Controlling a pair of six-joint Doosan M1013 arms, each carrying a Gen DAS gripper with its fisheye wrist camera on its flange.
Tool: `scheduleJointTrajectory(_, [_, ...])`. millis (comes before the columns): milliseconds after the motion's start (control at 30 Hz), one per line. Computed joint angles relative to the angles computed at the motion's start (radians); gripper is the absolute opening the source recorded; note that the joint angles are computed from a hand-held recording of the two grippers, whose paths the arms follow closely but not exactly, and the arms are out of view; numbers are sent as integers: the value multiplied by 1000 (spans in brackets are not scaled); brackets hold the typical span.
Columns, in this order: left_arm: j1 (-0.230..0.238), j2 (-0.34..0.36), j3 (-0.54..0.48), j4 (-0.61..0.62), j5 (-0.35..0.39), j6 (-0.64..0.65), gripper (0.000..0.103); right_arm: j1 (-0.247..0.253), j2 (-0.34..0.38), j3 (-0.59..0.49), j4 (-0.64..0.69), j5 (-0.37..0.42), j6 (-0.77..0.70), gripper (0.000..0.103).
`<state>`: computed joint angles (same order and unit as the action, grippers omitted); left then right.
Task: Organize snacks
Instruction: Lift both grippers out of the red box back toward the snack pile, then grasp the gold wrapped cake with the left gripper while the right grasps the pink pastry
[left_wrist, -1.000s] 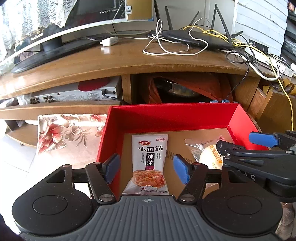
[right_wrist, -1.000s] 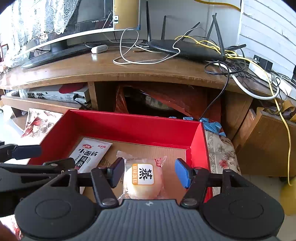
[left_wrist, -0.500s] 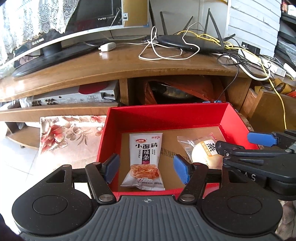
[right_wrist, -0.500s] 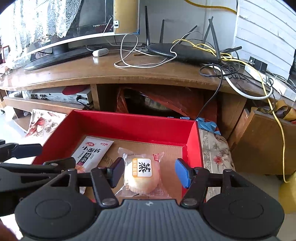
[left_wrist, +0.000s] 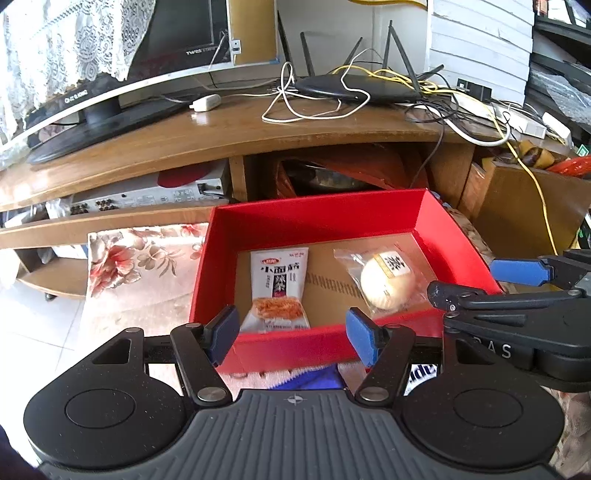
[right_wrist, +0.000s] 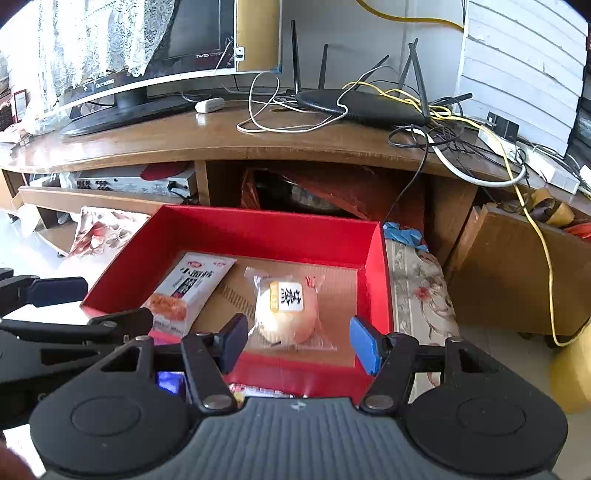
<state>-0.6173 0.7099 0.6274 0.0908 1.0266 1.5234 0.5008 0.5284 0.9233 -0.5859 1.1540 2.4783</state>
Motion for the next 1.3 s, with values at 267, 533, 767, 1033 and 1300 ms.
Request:
scheduleJointTrajectory(267, [-5, -63, 111, -5, -30, 19, 70, 25, -31, 44, 7, 14, 10, 62])
scheduleJointTrajectory(533, [-8, -111, 200, -11, -17, 38, 67, 43, -51, 83, 60, 28, -4, 62])
scheduleJointTrajectory(767, [17, -116, 212, -98, 61, 27, 73, 49, -60, 107, 130, 20, -50, 62])
scheduleJointTrajectory(1033, [33, -117, 217, -123, 74, -5, 84, 27, -79, 141, 232, -19, -128, 66])
scheduleJointTrajectory(1300, [53, -107, 198, -171, 92, -33, 85, 20, -72, 155, 336, -12, -283, 66])
